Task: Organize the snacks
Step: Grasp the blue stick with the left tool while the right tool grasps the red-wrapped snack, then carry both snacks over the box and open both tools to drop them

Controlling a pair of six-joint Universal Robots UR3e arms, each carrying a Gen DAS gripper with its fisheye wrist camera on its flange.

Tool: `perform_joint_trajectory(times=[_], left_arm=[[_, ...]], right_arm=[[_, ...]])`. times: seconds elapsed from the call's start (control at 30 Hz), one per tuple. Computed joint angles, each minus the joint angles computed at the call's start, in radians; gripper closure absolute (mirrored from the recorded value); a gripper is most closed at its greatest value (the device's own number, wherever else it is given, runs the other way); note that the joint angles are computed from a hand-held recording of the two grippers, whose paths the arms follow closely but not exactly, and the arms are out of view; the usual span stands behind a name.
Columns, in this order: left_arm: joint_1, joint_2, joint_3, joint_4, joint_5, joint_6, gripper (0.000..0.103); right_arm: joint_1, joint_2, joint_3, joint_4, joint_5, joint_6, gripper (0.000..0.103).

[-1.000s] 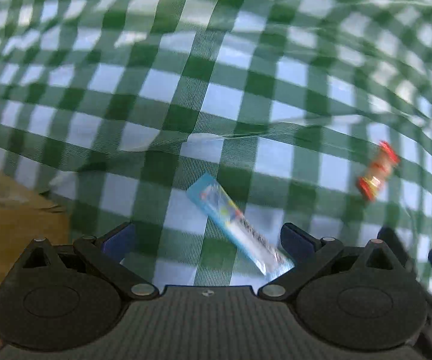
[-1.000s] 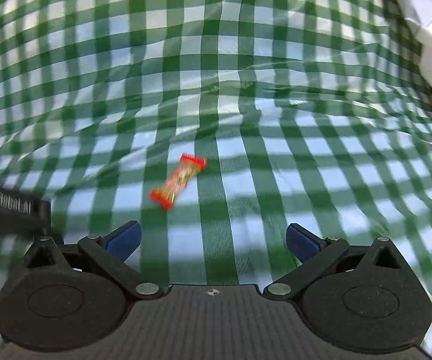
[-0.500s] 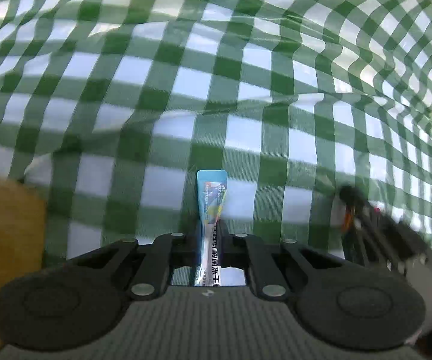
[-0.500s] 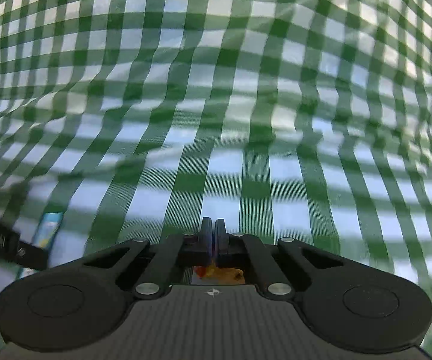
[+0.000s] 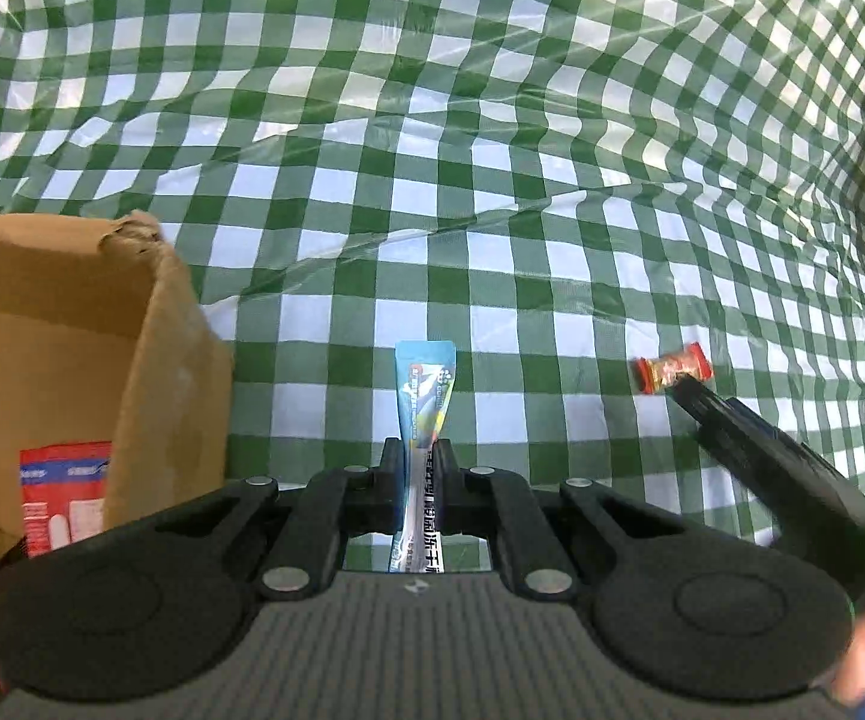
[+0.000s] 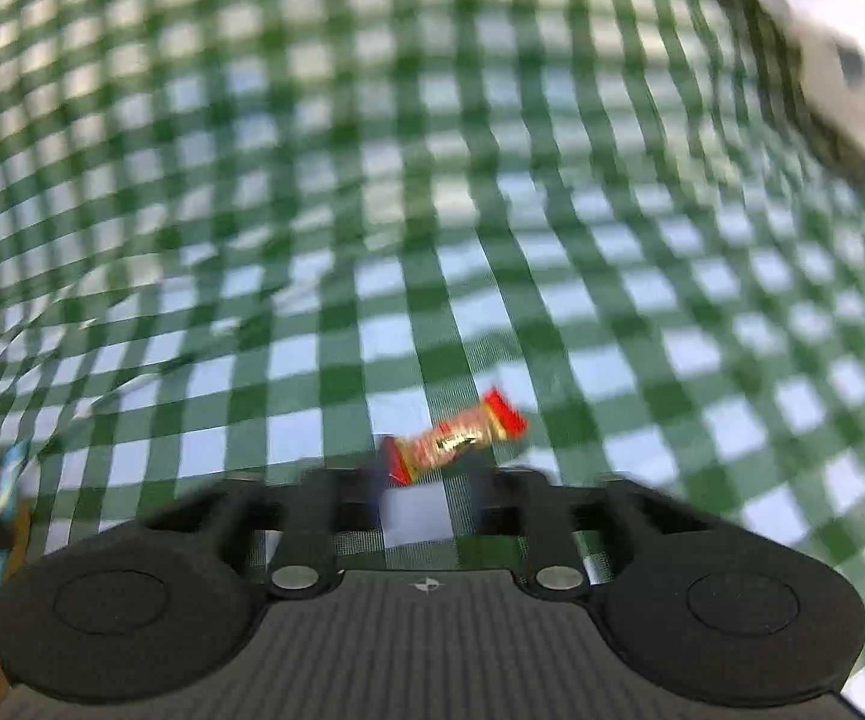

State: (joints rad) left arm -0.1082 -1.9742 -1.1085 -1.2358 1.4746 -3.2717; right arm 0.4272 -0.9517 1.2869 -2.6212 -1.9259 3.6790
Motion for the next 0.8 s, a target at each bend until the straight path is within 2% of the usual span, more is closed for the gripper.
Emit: perform_joint_trajectory(times=[0.03,0.07,0.13,0.2,0.27,0.3,0.33,0.4,0.5,0.67,0.73,0.8], left_arm=[[0.004,0.013,-0.011,-0.004,-0.006,0.006,0.093],[0.009,0.025,-0.02,-0.006,-0.016,0.015,0.093],[0.016,0.048,-0.037,-0.002,-0.025,0.035,0.093],[0.027,0.091,-0.078,0.018,-0.033,0.06,0.093],[0.042,0.129,-0.105,0.016,-0.052,0.078,0.093],[0.054,0.153,-0.117,0.003,-0.066,0.089,0.093],[0.067,0.182,-0.132,-0.012,-0.08,0.1,0.093],[0.096,0.256,-0.182,-0.023,-0.103,0.127,0.093],[0.164,0.391,-0.258,-0.07,-0.147,0.178,0.093],[0.337,0.623,-0.327,-0.254,-0.218,0.312,0.093],[0.437,0.721,-0.334,-0.363,-0.244,0.396,0.093],[0.566,0.823,-0.326,-0.486,-0.278,0.508,0.093]], right_arm=[[-0.001,0.035,-0.052,0.046,-0.012,0.034,0.038],[0.012,0.085,-0.131,0.109,-0.043,0.074,0.038],[0.013,0.154,-0.222,0.173,-0.038,0.108,0.038],[0.014,0.22,-0.317,0.227,-0.049,0.111,0.037],[0.041,0.279,-0.408,0.267,-0.12,0.064,0.073],[0.05,0.29,-0.437,0.304,-0.145,0.052,0.083],[0.054,0.291,-0.45,0.326,-0.154,0.06,0.084],[0.065,0.241,-0.396,0.348,-0.166,0.092,0.085],[0.096,0.106,-0.206,0.287,-0.189,0.105,0.085],[0.24,-0.198,0.067,0.282,-0.185,0.203,0.085],[0.325,-0.248,0.056,0.371,-0.193,0.235,0.085],[0.444,-0.227,-0.051,0.495,-0.196,0.301,0.085]])
